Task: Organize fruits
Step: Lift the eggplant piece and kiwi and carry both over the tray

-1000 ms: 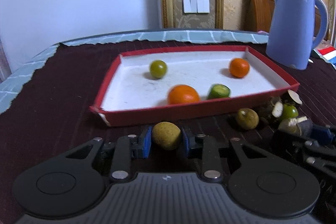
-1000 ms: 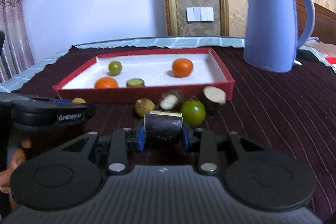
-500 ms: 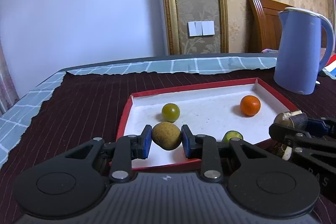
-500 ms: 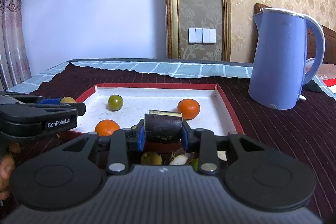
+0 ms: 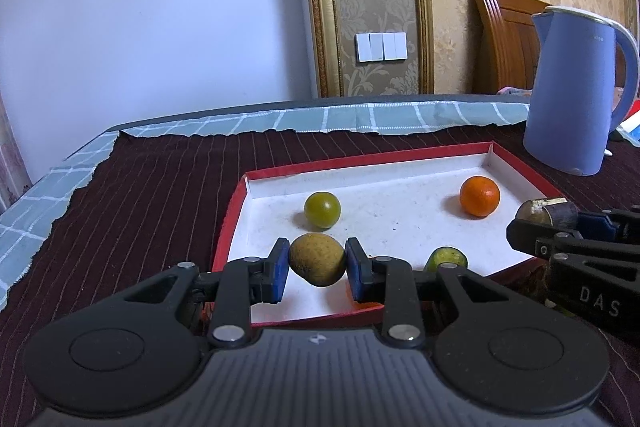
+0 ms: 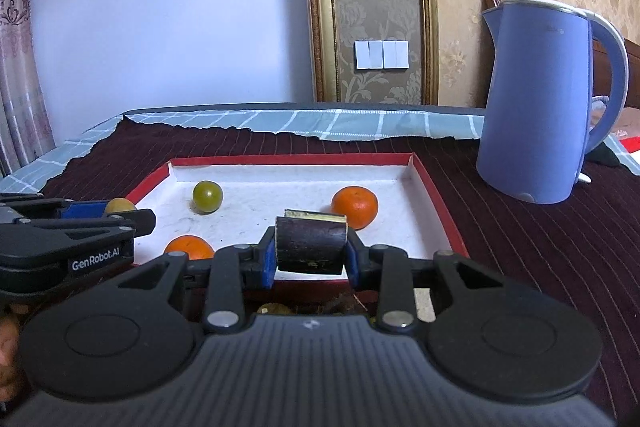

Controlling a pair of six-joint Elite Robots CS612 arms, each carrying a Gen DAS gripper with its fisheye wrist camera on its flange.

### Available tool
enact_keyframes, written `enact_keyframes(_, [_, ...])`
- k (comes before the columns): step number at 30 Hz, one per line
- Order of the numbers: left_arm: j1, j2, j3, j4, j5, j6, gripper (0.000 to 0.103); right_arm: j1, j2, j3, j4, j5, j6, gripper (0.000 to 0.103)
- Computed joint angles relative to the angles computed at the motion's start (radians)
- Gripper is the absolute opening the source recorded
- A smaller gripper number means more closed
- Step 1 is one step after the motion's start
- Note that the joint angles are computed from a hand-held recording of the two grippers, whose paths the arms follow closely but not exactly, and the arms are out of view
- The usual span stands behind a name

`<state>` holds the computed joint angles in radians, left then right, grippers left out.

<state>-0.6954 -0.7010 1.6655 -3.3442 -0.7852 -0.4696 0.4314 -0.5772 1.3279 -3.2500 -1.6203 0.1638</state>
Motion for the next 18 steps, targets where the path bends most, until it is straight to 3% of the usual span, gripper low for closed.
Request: enact_keyframes(18, [0.014, 0.013, -0.052, 0.049, -0.004, 0.01, 0.029, 0.001, 0.019, -0.046, 0.038, -0.01, -0.011, 0.031])
